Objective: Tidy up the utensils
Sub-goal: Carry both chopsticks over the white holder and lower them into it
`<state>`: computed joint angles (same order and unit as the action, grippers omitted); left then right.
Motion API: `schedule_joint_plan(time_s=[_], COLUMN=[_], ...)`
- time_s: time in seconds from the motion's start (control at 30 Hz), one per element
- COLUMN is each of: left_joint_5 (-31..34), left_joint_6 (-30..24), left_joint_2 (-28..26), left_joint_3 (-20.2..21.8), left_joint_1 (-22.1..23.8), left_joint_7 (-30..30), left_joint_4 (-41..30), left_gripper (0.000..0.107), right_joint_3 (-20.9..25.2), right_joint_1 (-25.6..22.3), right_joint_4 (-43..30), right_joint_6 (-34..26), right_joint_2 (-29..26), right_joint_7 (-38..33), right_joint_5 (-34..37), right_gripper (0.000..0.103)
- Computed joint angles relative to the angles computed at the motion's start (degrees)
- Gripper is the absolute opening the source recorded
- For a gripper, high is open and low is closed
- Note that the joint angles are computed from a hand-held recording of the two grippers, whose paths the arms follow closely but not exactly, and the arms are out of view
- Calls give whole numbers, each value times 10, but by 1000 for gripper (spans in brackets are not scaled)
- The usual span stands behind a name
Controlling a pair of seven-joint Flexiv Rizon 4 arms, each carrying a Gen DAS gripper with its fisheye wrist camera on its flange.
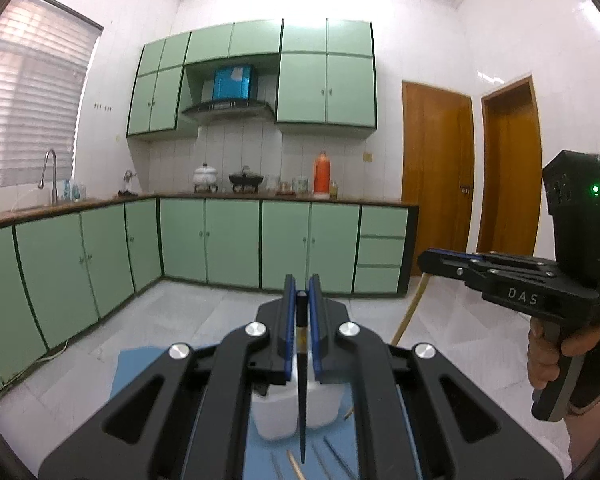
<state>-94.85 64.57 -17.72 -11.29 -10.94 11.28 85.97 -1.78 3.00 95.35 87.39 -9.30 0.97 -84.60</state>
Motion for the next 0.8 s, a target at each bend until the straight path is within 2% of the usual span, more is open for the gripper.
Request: schedule_joint_plan(time_s=[0.17, 0.33, 0.43, 0.53, 0.67, 0.8], left_joint_5=[-18, -8, 32, 62, 141, 228], left_joint_6=[29, 75, 83, 106, 122, 117], left_joint_2=[-35, -94, -130, -166, -212, -256], left_joint_3=[-20, -47, -67, -91, -102, -94], left_joint_1=[-7, -17, -14, -16, -19, -19], left_joint_7=[1, -11, -51, -61, -111, -188], left_joint_4=[-76, -171, -221, -266, -302, -336], left_gripper=[6, 6, 6, 6, 6, 6], right_joint_3=[-3, -32, -42, -52, -49, -54], right_joint_1=[20, 40, 49, 60, 68, 78], right_joint_4=[-49, -89, -114, -130, -142, -141], right_joint_6=[-31, -34, -35, -42, -59, -60], right_joint_2=[-26, -58, -85, -107, -132, -149], right_joint_7=[-115, -147, -181, -215, -273, -313], right_joint_5=[108, 156, 206, 247, 317, 370], right_gripper=[7, 7, 7, 7, 7, 7])
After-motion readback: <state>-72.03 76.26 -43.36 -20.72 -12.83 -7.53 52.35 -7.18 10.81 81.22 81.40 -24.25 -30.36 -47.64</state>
